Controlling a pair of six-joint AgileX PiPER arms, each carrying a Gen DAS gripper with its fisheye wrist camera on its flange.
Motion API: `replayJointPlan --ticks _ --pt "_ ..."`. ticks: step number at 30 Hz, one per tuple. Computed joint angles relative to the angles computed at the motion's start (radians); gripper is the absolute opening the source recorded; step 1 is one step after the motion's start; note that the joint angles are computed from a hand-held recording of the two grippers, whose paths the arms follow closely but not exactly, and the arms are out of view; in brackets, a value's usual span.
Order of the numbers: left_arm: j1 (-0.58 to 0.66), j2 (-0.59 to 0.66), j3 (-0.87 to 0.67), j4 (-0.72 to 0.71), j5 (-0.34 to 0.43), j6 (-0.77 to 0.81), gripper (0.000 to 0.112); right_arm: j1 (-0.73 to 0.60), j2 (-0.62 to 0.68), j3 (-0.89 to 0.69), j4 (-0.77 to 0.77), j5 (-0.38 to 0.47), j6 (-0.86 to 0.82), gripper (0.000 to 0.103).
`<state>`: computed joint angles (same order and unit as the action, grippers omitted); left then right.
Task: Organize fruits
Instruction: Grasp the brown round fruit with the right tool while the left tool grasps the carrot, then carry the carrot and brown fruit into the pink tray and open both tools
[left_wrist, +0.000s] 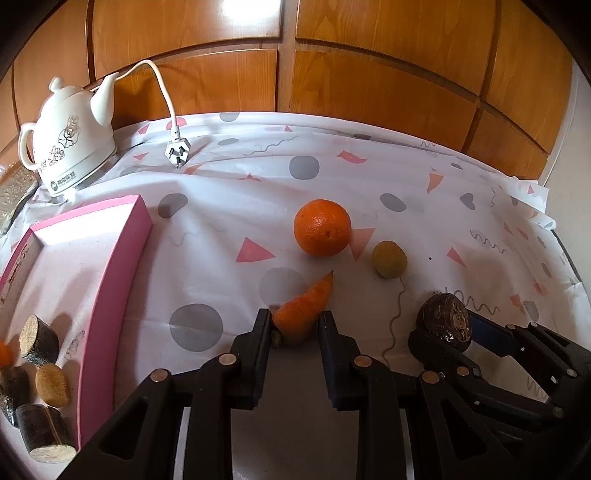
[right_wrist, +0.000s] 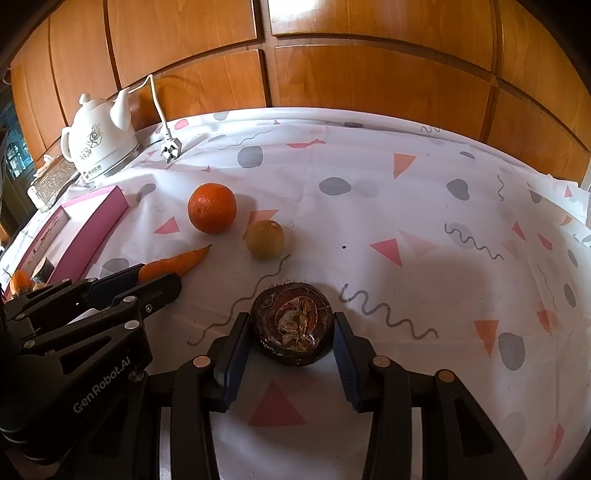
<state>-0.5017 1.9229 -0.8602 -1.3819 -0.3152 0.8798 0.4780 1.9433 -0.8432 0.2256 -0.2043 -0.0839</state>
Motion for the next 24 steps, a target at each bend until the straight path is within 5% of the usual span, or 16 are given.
replayJointPlan --ticks 12,24 --pt "-0.004 -0.016 0.014 0.003 -0.003 -0.018 0.025 0.003 -0.003 0.016 -0.008 -0.023 0.011 0.044" --pt "-0.047 -0.162 0.162 -0.003 -0.039 -0.074 0.025 0.001 -0.004 0.021 -0.028 -0.033 0.031 0.044"
